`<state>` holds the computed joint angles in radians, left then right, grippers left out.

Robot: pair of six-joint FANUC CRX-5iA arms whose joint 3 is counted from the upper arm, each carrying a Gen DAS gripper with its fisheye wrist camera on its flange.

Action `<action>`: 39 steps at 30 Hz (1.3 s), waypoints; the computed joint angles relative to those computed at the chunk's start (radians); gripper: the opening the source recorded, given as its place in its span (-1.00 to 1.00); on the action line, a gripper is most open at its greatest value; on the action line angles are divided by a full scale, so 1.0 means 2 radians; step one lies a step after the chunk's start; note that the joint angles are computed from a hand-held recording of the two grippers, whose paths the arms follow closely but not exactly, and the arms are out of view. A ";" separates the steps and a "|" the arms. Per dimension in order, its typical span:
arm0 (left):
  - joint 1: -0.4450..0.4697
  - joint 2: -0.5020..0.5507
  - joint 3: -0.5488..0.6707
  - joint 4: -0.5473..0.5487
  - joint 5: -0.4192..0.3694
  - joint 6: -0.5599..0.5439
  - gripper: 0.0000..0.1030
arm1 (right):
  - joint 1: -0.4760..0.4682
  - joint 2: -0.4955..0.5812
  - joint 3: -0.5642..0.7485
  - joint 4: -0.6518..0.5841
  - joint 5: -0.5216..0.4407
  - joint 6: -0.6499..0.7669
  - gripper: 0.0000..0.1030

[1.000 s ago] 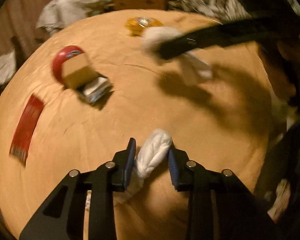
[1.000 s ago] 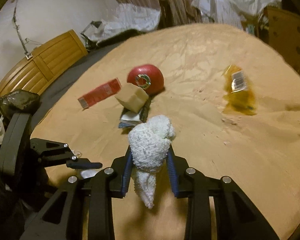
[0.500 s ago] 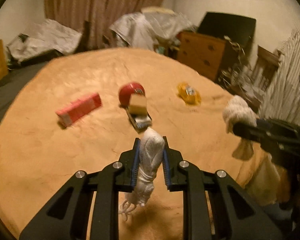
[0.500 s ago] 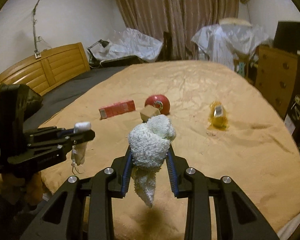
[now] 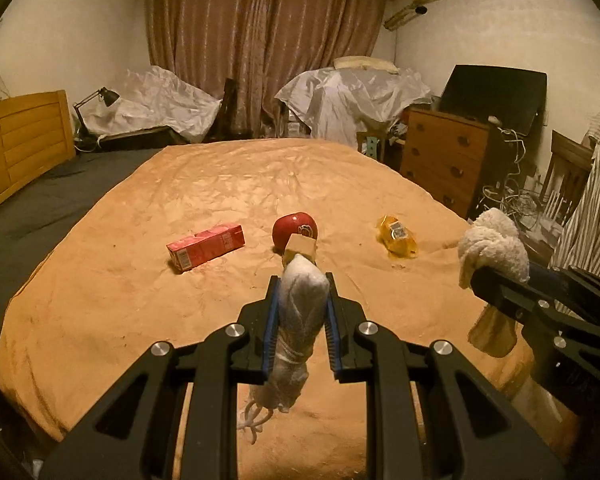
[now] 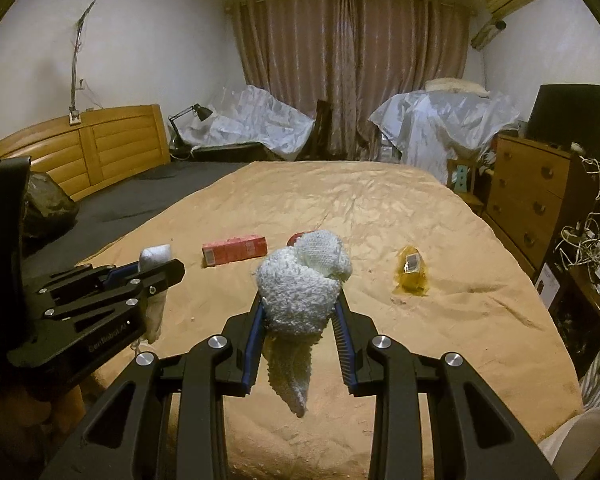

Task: Collect trash
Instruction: 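Carry the rolled cloth with the left tool while the right tool carries the fluffy towel to the bucket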

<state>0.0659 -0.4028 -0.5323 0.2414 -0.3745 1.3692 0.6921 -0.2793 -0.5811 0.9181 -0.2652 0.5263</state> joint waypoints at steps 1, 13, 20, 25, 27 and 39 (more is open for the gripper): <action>-0.001 -0.001 0.001 -0.003 0.000 0.003 -0.63 | 0.000 -0.004 -0.003 0.008 -0.001 -0.007 -0.36; -0.006 -0.003 0.003 -0.005 0.000 0.003 -0.63 | 0.007 -0.014 -0.005 0.006 -0.015 -0.010 -0.36; -0.036 0.007 0.024 -0.014 -0.002 0.007 -0.63 | 0.006 -0.040 -0.002 -0.019 -0.043 0.011 -0.36; -0.071 0.028 0.037 0.017 0.002 -0.021 -0.63 | 0.000 -0.081 -0.003 -0.051 -0.090 0.041 -0.36; -0.087 0.038 0.041 0.035 0.003 -0.036 -0.63 | -0.006 -0.100 -0.006 -0.060 -0.110 0.054 -0.36; -0.195 0.108 0.082 0.110 0.006 -0.114 -0.63 | -0.126 -0.198 -0.002 -0.212 -0.212 0.220 -0.36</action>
